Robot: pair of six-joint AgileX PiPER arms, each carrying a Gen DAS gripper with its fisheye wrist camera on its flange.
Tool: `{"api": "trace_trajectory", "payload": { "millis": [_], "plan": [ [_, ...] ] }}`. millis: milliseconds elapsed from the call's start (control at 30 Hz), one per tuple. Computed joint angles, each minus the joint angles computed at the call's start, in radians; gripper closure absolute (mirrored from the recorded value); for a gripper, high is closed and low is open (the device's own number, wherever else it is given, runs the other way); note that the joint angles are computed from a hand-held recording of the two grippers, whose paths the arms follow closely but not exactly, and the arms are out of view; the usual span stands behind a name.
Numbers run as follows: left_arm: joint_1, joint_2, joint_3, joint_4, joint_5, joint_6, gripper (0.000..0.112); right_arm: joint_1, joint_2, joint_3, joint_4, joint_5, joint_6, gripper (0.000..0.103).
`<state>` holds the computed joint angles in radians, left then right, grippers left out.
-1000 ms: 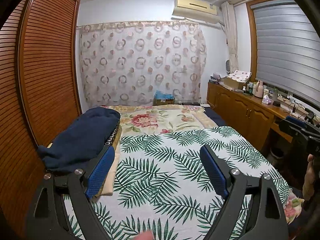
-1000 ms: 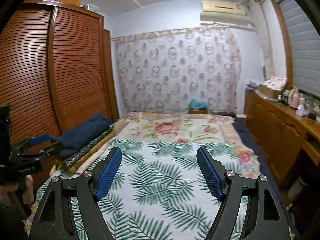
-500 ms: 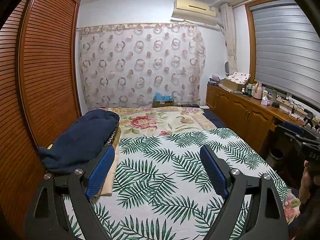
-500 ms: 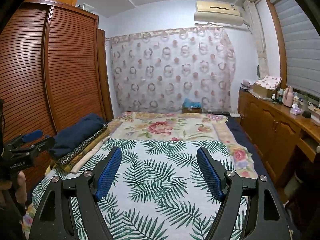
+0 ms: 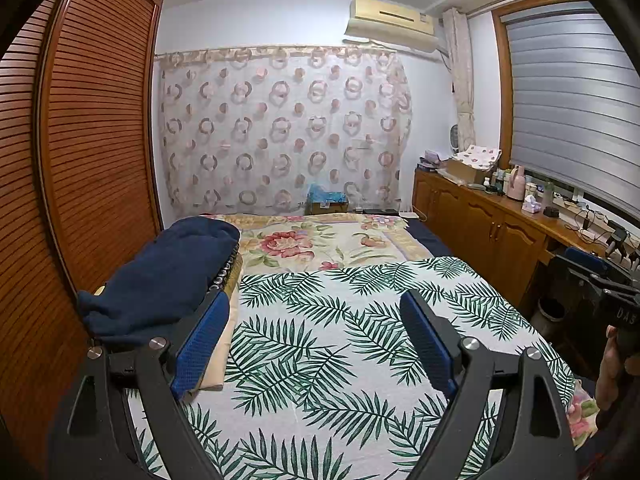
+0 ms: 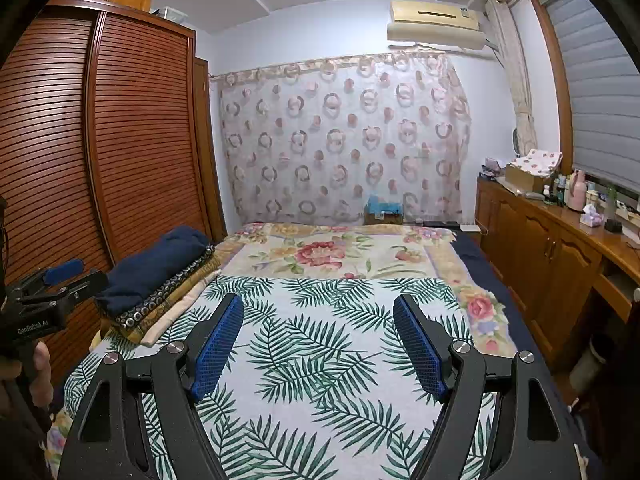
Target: Fold small clothes
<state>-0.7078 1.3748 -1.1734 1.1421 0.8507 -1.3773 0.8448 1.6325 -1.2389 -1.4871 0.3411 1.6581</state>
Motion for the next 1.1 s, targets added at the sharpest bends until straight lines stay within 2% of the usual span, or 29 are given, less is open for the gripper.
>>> {"api": "trace_trajectory", "payload": {
  "millis": [1100],
  "plan": [
    [0.001, -0.002, 0.002, 0.003, -0.002, -0.003, 0.025, -0.02, 0.002, 0.004, -0.022, -0.022, 0.021, 0.024]
  ]
}}
